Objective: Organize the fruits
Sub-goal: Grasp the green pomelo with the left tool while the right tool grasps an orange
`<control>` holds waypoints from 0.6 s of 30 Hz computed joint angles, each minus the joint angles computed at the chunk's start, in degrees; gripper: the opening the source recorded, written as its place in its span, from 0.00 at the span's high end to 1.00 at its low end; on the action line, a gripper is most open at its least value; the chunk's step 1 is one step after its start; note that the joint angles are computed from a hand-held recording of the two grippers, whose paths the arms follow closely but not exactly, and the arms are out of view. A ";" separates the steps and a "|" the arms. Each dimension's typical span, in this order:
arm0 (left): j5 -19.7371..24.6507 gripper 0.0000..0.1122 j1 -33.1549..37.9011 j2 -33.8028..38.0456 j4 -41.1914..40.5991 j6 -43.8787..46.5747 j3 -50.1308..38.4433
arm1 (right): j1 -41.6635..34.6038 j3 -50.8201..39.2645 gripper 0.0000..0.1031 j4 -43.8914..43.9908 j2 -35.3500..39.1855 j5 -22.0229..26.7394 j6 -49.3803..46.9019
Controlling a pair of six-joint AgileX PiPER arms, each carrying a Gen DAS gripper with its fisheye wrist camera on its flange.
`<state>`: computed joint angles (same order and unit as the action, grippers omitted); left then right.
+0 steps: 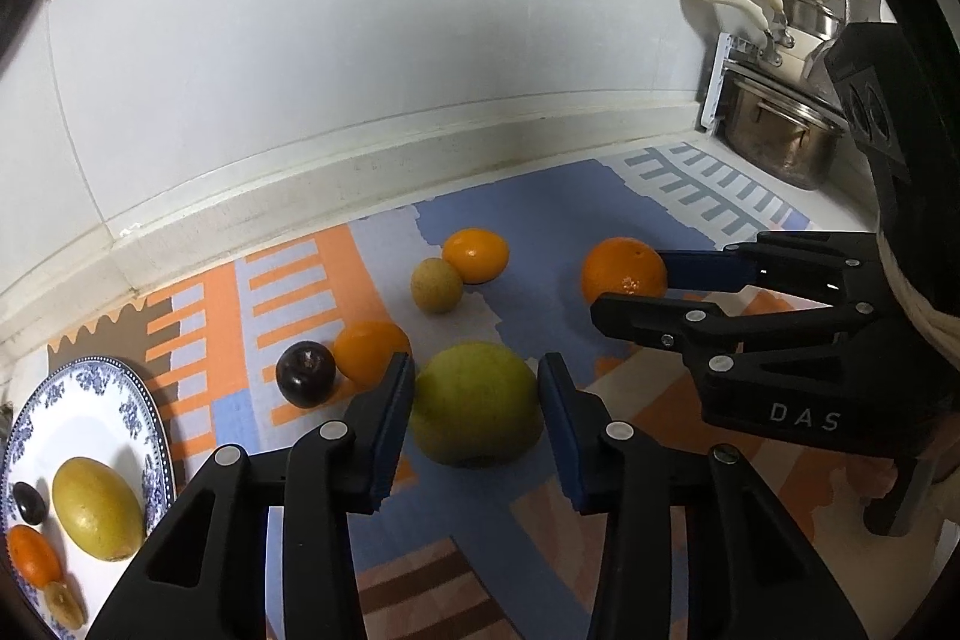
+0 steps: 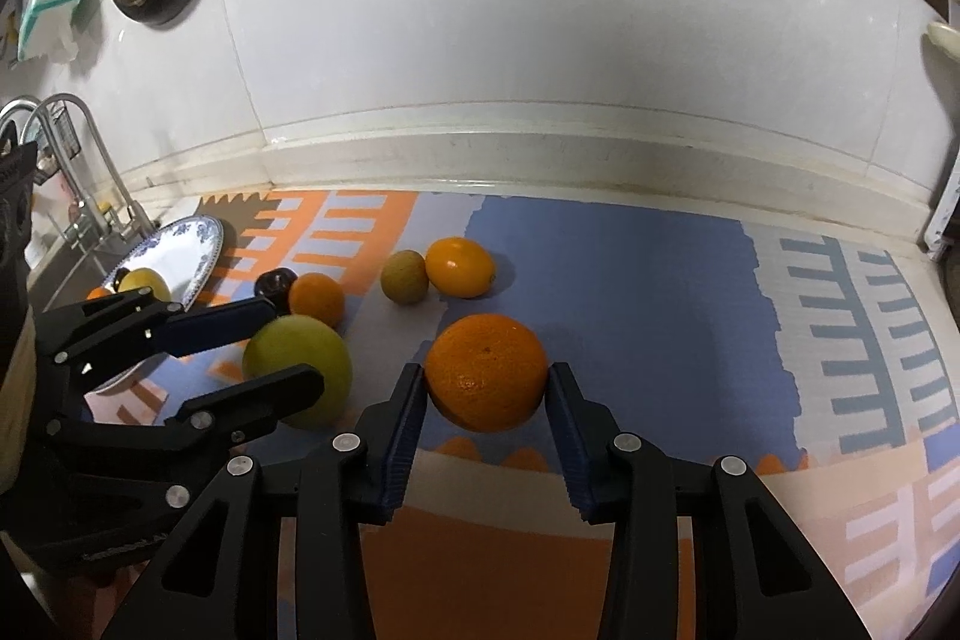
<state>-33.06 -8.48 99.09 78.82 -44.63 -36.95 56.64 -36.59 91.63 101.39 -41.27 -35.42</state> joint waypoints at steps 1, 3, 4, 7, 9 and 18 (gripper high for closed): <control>-0.42 0.63 0.31 -0.17 0.14 0.12 0.15 | 0.42 -0.11 0.59 0.48 -0.12 -0.35 -0.24; -0.56 0.63 0.52 -0.36 0.18 0.58 0.38 | 0.90 -0.56 0.59 1.53 -0.12 -0.66 -1.18; -0.16 0.63 0.10 -0.13 0.02 0.51 0.31 | 1.03 -0.57 0.59 1.63 -0.18 -0.66 -1.12; -0.03 0.63 -0.15 0.44 0.12 0.13 0.03 | 1.05 -0.43 0.59 1.48 -0.14 -0.15 -0.50; 0.63 0.62 -0.79 0.51 0.31 -0.65 -0.29 | 1.20 -0.04 0.59 1.34 -0.15 0.03 0.27; 1.57 0.57 -2.50 3.08 6.09 -7.05 -2.59 | 1.16 1.34 0.59 0.75 -0.86 0.36 2.40</control>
<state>-31.48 -10.98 102.18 84.91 -51.68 -39.54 57.80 -35.25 92.38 100.54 -40.92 -33.03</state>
